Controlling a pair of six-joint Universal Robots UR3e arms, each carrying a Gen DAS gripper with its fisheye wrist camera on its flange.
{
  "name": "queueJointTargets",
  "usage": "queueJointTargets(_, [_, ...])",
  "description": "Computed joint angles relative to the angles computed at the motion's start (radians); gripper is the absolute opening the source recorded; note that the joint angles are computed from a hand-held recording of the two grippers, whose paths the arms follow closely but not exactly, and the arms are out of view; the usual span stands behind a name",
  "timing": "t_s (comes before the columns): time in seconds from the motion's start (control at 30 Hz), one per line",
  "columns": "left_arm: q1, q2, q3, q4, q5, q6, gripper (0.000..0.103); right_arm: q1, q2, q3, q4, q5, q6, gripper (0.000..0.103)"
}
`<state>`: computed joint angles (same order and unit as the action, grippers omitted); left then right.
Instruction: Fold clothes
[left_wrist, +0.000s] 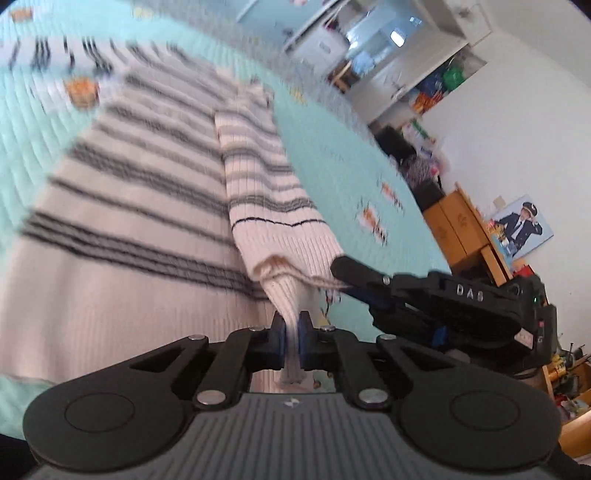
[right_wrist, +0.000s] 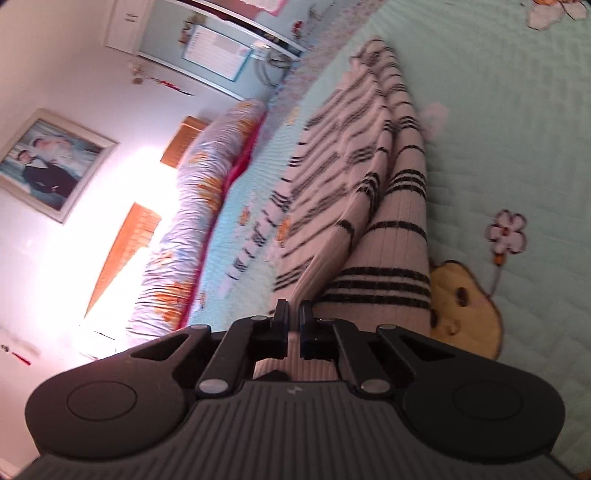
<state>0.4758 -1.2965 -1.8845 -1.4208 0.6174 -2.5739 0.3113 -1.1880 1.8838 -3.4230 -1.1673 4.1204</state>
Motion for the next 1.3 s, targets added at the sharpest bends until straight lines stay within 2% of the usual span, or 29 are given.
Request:
queueJointTargets(0.1, [-0.044, -0.082, -0.002, 0.02, 0.089, -0.013, 0.006, -0.001, 0.042, 0.005, 0.056, 0.004, 0.005, 0.004])
queueJointTargets(0.13, [-0.067, -0.109, -0.032, 0.071, 0.129, -0.052, 0.006, -0.004, 0.055, 0.019, 0.065, 0.006, 0.027, 0.004])
queueJointTargets(0.2, [-0.047, -0.109, -0.097, 0.101, 0.106, -0.053, 0.006, -0.002, 0.054, 0.05, 0.041, 0.006, 0.055, 0.006])
queueJointTargets(0.3, [-0.023, -0.123, -0.064, 0.041, 0.09, -0.025, 0.007, 0.0, 0.012, 0.067, 0.048, -0.007, 0.04, 0.017])
queueJointTargets(0.37, [-0.017, -0.113, -0.054, 0.018, 0.093, -0.008, 0.007, 0.004, -0.017, 0.053, 0.076, -0.036, 0.031, 0.041])
queueJointTargets(0.4, [-0.018, -0.109, -0.052, 0.015, 0.095, -0.004, 0.008, 0.006, -0.024, 0.034, 0.089, -0.054, 0.02, 0.045])
queueJointTargets(0.47, [-0.021, -0.101, -0.046, 0.009, 0.1, 0.004, 0.01, 0.015, -0.021, -0.035, 0.17, -0.094, -0.009, 0.065])
queueJointTargets(0.5, [-0.025, -0.105, -0.047, 0.015, 0.1, -0.004, 0.01, 0.019, -0.008, -0.083, 0.237, -0.112, -0.023, 0.067])
queueJointTargets(0.53, [-0.03, -0.113, -0.049, 0.025, 0.098, -0.016, 0.01, 0.018, 0.014, -0.126, 0.291, -0.12, -0.033, 0.067])
queueJointTargets(0.6, [-0.038, -0.123, -0.05, 0.038, 0.096, -0.035, 0.01, 0.013, 0.053, -0.152, 0.294, -0.119, -0.021, 0.062])
queueJointTargets(0.67, [-0.041, -0.121, -0.048, 0.039, 0.098, -0.036, 0.01, 0.009, 0.066, -0.14, 0.265, -0.112, -0.014, 0.008])
queueJointTargets(0.77, [-0.038, -0.123, -0.047, 0.033, 0.097, -0.03, 0.01, 0.027, 0.03, -0.08, 0.201, -0.159, -0.01, 0.008])
queueJointTargets(0.83, [-0.035, -0.133, -0.045, 0.031, 0.094, -0.029, 0.01, 0.035, 0.003, -0.033, 0.158, -0.18, 0.002, 0.004])
queueJointTargets(0.93, [-0.029, -0.128, -0.043, 0.017, 0.095, -0.024, 0.01, 0.02, 0.046, -0.011, 0.158, -0.143, 0.015, 0.004])
queueJointTargets(1.0, [-0.026, -0.111, -0.042, 0.003, 0.101, -0.013, 0.01, 0.009, 0.061, 0.019, 0.108, -0.125, 0.062, 0.003])
queueJointTargets(1.07, [-0.016, -0.092, -0.041, -0.01, 0.099, 0.002, 0.013, 0.01, 0.036, 0.027, 0.108, -0.132, 0.069, 0.013])
queueJointTargets(1.13, [0.007, -0.067, -0.041, -0.038, 0.085, 0.023, 0.023, 0.033, -0.014, -0.002, 0.198, -0.189, 0.02, 0.024])
queueJointTargets(1.17, [0.02, -0.054, -0.041, -0.053, 0.078, 0.034, 0.024, 0.047, -0.035, -0.02, 0.239, -0.22, 0.001, 0.029])
queueJointTargets(1.23, [0.047, -0.029, -0.038, -0.087, 0.059, 0.06, 0.026, 0.074, -0.058, -0.054, 0.283, -0.278, -0.031, 0.031])
queueJointTargets(1.3, [0.073, -0.005, -0.028, -0.123, 0.031, 0.092, 0.027, 0.092, -0.068, -0.09, 0.306, -0.321, -0.065, 0.039])
